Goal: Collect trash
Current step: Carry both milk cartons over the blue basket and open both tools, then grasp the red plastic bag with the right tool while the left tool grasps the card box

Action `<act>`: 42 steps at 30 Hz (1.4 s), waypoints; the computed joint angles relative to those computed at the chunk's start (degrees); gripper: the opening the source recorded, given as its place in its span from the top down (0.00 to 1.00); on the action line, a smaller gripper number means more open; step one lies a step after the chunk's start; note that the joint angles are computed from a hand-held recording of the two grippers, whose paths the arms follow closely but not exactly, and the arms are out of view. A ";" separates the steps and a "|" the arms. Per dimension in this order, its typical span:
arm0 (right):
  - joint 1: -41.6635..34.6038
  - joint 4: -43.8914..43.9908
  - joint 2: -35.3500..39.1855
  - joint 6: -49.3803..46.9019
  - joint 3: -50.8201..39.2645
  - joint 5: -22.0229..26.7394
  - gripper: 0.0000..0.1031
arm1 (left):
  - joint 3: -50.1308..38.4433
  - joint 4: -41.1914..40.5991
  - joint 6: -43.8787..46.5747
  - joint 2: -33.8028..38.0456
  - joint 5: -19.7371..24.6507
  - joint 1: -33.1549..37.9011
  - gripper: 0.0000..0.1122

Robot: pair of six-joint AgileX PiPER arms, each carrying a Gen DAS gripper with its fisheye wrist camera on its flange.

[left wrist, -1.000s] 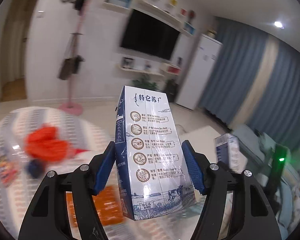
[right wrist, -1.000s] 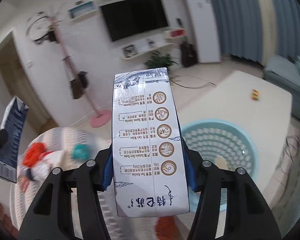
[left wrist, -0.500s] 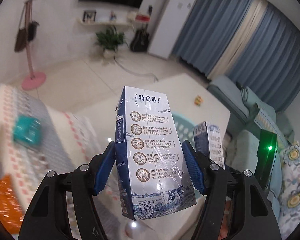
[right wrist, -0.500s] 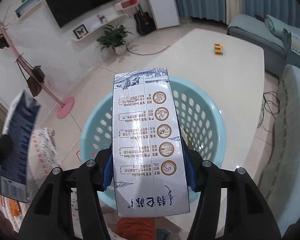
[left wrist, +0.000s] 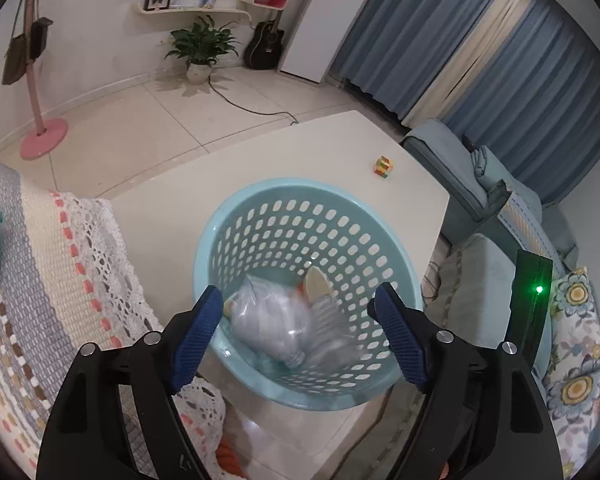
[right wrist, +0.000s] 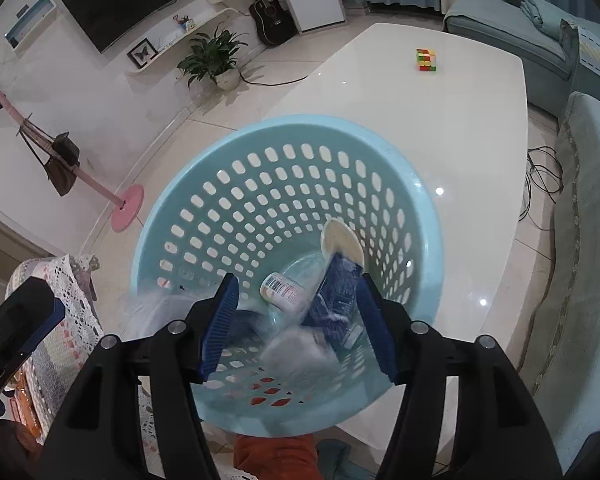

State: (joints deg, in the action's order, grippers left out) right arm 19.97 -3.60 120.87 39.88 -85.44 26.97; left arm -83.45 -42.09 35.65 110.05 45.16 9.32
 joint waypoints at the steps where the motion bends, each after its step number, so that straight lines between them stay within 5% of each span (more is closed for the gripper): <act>1: -0.14 -0.06 -0.52 -0.03 0.56 -0.29 0.44 | 0.66 -0.51 0.75 -0.59 -0.13 0.30 0.32; 12: 5.38 -9.43 -6.82 5.39 3.00 -2.36 0.44 | 9.55 -8.77 9.84 -10.35 -0.39 7.11 0.32; 18: 12.86 -16.55 -9.56 8.01 0.03 -3.66 0.44 | 13.72 -12.81 14.92 -18.51 1.56 18.45 0.32; 24: 19.40 -13.02 -6.89 0.74 -8.26 -2.94 0.44 | 12.37 -14.07 15.97 -21.71 5.22 32.32 0.32; 33: 28.37 -10.23 3.15 -7.32 -26.52 5.02 0.44 | 1.33 -10.12 9.55 -14.87 8.74 50.87 0.32; 42: 33.56 -7.50 14.87 -12.70 -47.36 16.56 0.44 | -9.60 -0.80 0.43 -4.15 8.34 58.81 0.32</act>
State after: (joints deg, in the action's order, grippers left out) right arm 53.52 -11.10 135.74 27.18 -132.80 43.53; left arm -93.05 -42.90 36.08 105.91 53.50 68.13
